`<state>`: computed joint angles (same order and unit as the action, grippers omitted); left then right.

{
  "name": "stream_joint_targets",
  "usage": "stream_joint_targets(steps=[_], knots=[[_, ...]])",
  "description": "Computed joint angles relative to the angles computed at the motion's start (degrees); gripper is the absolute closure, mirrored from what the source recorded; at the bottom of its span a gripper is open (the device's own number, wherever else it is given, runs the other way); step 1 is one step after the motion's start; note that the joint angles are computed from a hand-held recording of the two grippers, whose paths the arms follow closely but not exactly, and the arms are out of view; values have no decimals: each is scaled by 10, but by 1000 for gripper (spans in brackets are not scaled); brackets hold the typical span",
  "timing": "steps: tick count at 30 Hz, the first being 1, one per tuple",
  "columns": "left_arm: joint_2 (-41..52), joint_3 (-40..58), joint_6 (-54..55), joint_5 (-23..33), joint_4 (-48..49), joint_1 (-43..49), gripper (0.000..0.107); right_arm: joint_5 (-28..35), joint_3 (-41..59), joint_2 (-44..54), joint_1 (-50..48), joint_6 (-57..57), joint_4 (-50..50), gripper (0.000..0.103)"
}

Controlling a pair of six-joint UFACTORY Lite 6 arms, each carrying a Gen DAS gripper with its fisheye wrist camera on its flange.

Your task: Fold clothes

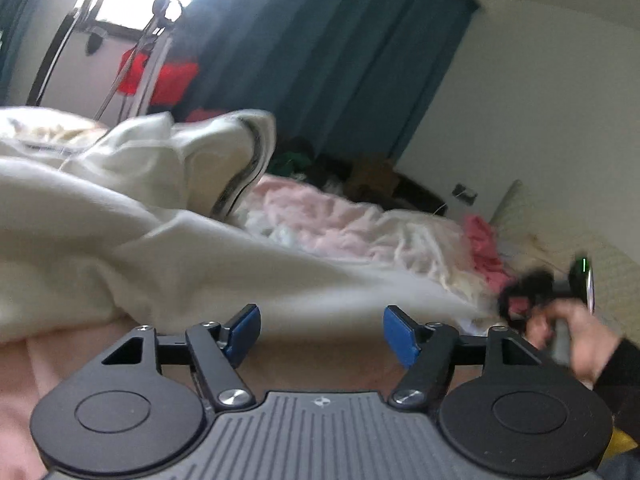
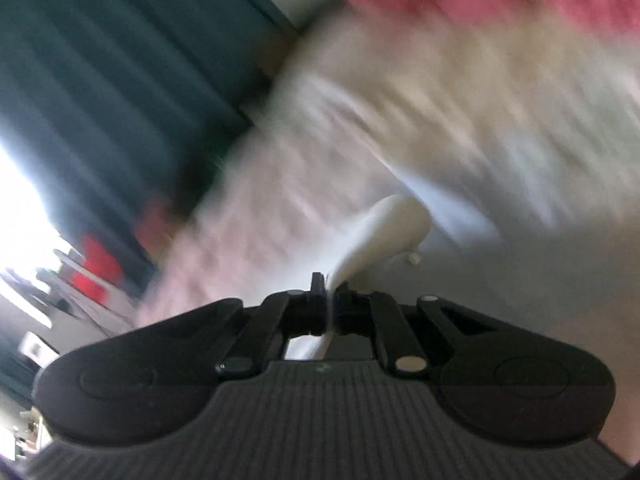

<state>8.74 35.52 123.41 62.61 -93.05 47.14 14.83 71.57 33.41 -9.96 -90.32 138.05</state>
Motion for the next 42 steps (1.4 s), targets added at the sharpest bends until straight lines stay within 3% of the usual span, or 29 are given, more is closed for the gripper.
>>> stream_joint_targets(steps=[3, 11, 13, 15, 17, 20, 23, 25, 28, 30, 34, 39, 42], knots=[[-11, -6, -60, -38, 18, 8, 36, 96, -43, 23, -53, 149, -135, 94], [10, 30, -169, -92, 35, 31, 33, 164, -94, -7, -83, 177, -157, 92], [23, 39, -179, -109, 26, 32, 32, 191, -96, 3, -93, 202, -168, 84], [32, 49, -183, -134, 9, 21, 32, 230, -114, 8, -99, 200, -148, 50], [33, 56, -192, -152, 4, 17, 32, 252, -133, 2, -100, 182, -115, 31], [26, 59, -210, -169, 10, 26, 30, 271, -139, 5, -93, 168, -85, 30], [23, 79, -279, -177, 64, 61, 30, 333, -153, 27, -86, 156, -15, 32], [42, 119, -368, -186, 125, 92, 30, 332, -137, 45, -75, 155, 9, 40], [90, 203, -536, -193, 236, 139, 30, 250, -73, 76, -56, 139, -3, 69], [143, 279, -642, -156, 297, 181, 31, 231, -52, 96, -50, 131, 9, 90], [233, 414, -787, -88, 343, 232, 31, 228, -51, 94, -39, 59, 84, 97], [298, 520, -855, -145, 311, 242, 32, 253, -86, 45, -28, -47, 175, 97], [373, 605, -909, -154, 296, 251, 43, 254, -102, 26, -27, -70, 198, 97]])
